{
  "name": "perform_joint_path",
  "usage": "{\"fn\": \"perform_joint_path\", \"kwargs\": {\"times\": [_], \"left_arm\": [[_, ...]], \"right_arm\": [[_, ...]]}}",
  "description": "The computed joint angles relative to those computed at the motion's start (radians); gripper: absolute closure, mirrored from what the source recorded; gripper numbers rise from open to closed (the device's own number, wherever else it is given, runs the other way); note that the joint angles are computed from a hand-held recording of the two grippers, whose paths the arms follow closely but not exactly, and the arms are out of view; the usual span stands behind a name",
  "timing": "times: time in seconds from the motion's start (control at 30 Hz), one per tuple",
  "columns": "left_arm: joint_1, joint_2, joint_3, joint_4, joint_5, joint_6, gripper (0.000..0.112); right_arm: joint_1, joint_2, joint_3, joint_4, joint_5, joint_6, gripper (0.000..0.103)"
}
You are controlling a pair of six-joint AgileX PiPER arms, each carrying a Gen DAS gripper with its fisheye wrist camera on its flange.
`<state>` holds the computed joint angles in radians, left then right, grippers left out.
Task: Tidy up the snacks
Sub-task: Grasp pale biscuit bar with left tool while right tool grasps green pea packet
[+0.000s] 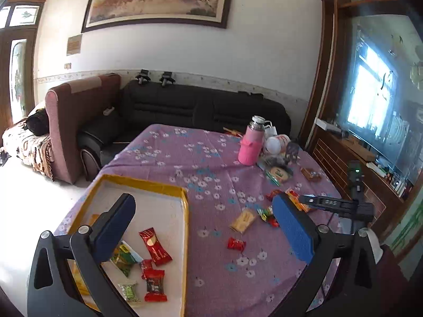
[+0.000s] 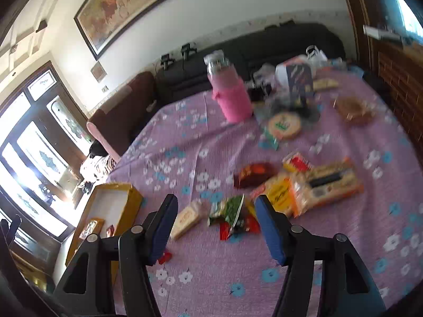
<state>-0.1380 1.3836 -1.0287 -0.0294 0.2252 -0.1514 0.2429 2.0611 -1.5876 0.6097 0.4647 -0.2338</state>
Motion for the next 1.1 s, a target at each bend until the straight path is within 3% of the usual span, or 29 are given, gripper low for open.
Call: {"fn": "perform_joint_path", "kwargs": {"times": [0.13,0.33,0.4,0.43,0.5,0.63,0.87,1.0,1.07,1.1], "left_arm": [[-0.062,0.112,-0.052,0.089,0.01,-0.088,0.009],[-0.07,0.333,-0.214,-0.14,0.106,0.083,0.009],[-0.067,0.419,-0.289,-0.23,0.149,0.146,0.009],[-0.067,0.459,-0.328,-0.261,0.174,0.165,0.009],[-0.074,0.531,-0.404,-0.279,0.221,0.172,0.009],[-0.143,0.665,-0.566,-0.043,0.299,-0.017,0.009],[-0.235,0.928,-0.905,0.196,0.49,-0.068,0.009],[-0.239,1.026,-1.041,0.167,0.584,0.015,0.01],[-0.227,1.023,-1.019,0.095,0.555,0.069,0.016],[-0.229,1.017,-1.007,0.102,0.543,0.059,0.026]], "right_arm": [[0.007,0.181,-0.149,-0.009,0.037,0.077,0.044],[0.048,0.341,-0.367,-0.192,0.058,0.277,0.044],[0.056,0.368,-0.407,-0.206,0.076,0.283,0.057],[0.06,0.381,-0.425,-0.207,0.089,0.274,0.075],[0.06,0.358,-0.37,-0.166,0.045,0.221,0.075],[0.037,0.303,-0.268,-0.051,-0.002,0.11,0.075],[-0.041,0.236,-0.162,0.297,0.007,-0.184,0.075],[-0.051,0.232,-0.168,0.343,0.033,-0.225,0.075],[-0.046,0.227,-0.166,0.339,0.028,-0.226,0.075],[-0.042,0.223,-0.162,0.329,0.018,-0.222,0.075]]}}
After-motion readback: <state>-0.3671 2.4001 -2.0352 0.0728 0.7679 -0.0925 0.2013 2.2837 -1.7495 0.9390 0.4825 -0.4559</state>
